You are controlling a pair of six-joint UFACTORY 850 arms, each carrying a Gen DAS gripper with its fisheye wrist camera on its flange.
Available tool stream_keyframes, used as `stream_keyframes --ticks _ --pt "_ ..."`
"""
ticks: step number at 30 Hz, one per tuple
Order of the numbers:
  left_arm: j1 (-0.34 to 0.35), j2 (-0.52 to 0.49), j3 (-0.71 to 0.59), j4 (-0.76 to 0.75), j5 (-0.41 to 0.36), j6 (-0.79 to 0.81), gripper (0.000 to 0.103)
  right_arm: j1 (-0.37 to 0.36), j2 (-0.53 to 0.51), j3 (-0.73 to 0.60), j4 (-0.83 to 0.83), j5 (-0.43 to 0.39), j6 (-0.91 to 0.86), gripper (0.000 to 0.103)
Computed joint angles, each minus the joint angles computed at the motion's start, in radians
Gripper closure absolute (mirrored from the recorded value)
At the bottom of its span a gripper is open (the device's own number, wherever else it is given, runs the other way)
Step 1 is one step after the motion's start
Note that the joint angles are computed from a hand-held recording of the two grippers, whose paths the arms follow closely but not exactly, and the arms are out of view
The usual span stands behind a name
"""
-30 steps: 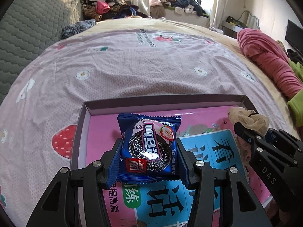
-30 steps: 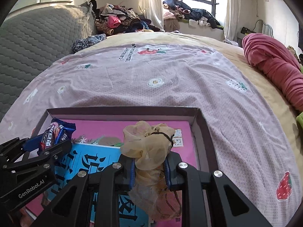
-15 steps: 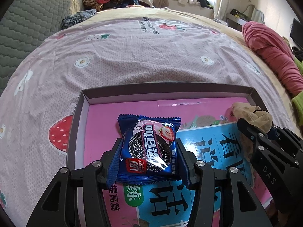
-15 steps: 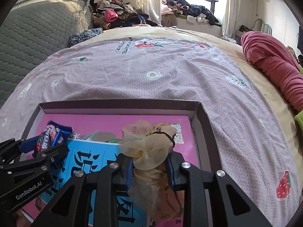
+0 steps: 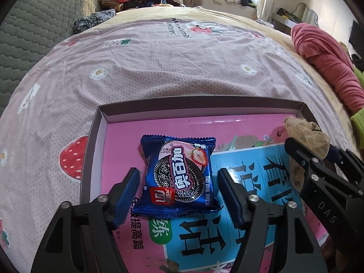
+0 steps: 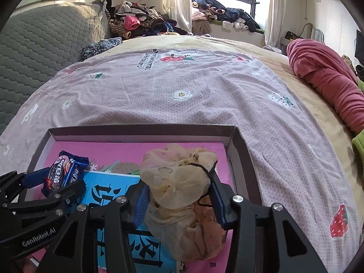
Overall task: Organize objects
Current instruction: 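Open the left gripper over the tray while the right releases the mesh bag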
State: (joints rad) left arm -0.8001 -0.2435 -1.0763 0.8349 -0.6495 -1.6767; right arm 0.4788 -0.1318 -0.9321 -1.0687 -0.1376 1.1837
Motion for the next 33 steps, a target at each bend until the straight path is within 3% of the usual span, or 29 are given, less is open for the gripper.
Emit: stream_keyframes --ticks 6,21,28,33 --pt "-0.012 0.010 -0.002 0.019 -0.034 -0.014 0.026 -0.003 0.012 0.006 -0.061 0.011 0.076 0.046" --pt "-0.042 0.087 0.030 0.058 -0.124 -0.079 0.022 0.014 0.120 0.053 -0.594 -0.002 0.636 0.026" --pt "-0.088 0.119 0.025 0.088 -0.206 -0.104 0.021 0.041 0.211 0.089 -0.691 -0.047 0.734 0.020" --pt "-0.150 0.149 0.030 0.085 -0.274 -0.117 0.020 0.078 0.290 0.110 -0.599 -0.090 0.624 0.015"
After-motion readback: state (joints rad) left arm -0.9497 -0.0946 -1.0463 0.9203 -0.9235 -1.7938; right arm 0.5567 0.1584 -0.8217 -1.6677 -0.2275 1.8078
